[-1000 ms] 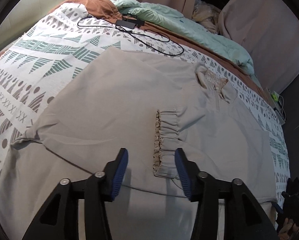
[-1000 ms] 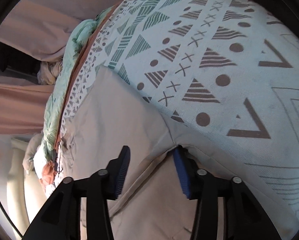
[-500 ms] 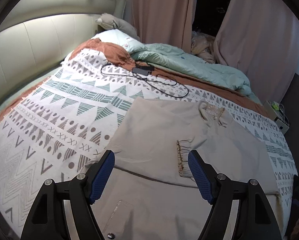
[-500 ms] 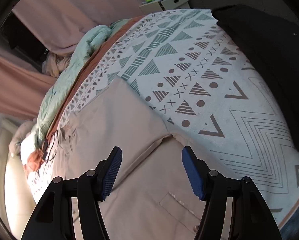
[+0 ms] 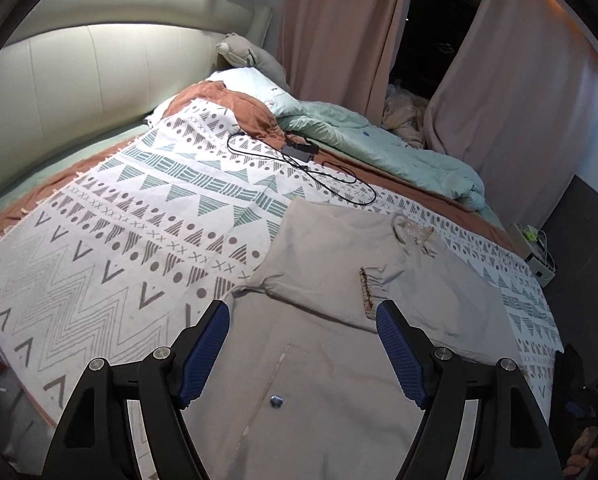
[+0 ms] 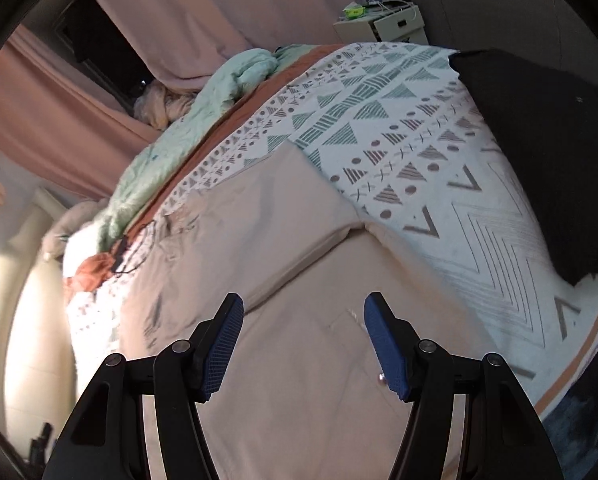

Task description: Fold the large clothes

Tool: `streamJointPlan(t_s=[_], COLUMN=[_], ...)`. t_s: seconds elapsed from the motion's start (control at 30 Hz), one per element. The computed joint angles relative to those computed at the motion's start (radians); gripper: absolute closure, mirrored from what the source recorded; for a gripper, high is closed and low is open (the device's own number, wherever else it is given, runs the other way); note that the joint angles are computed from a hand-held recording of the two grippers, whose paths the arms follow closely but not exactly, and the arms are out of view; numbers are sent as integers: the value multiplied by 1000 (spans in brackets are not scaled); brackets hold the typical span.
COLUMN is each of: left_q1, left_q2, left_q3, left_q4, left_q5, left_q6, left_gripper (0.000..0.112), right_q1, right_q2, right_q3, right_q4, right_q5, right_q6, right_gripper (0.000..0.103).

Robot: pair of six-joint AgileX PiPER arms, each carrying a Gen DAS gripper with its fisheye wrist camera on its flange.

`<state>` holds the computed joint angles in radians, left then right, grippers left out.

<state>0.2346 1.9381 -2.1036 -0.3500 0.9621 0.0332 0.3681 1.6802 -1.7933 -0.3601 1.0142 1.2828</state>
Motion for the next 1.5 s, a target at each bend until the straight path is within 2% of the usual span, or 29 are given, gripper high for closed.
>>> streamJointPlan(t_s=[0.07,0.17,0.27,0.37,0.47,0.53,0.7,0.83,1.0,1.13,1.27,1.4,1.5], left_q1=[36,67,106,148,196,223,294,343,366,365,325,277,248], left_q2=[-94,-176,-217,-255,-284,-297,-305,-316,-318,-281,-210,-137,-81], left_q3=[156,306,406,503,592,643,742,814,840,820,757,680,619], left_q4=[-44,-50,-99,-132,-190,-215,-297,-368,-409,-445,-427,-379,-349], left_q5=[-57,-104,-120,-137,-140,-137,-100,-71,-40,-31,-33,-43,-43], left_q6=[43,63,129,189,276,321,430,521,592,609,556,489,454], left_gripper=[35,35,35,36,38,48,61,64,64,64,64,64,65], right_q1=[30,63,115,127,134,133,163,182,132,79,-13,-117,-157], right_q2=[-65,-196,-299,-405,-501,-560,-650,-702,-775,-764,-724,-654,-588], right_q3=[85,262,376,493,597,666,810,917,1043,1071,1083,1105,1107], right_q4=[-30,-74,-159,-177,-183,-173,-174,-158,-82,-19,111,321,435], right_q5=[-2,-58,-14,-32,-40,-60,-77,-126,-267,-331,-418,-547,-610], right_q6=[43,140,256,311,331,333,304,276,220,132,-13,-230,-350], right_gripper=[40,40,40,40,40,40,40,40,40,40,40,40,40])
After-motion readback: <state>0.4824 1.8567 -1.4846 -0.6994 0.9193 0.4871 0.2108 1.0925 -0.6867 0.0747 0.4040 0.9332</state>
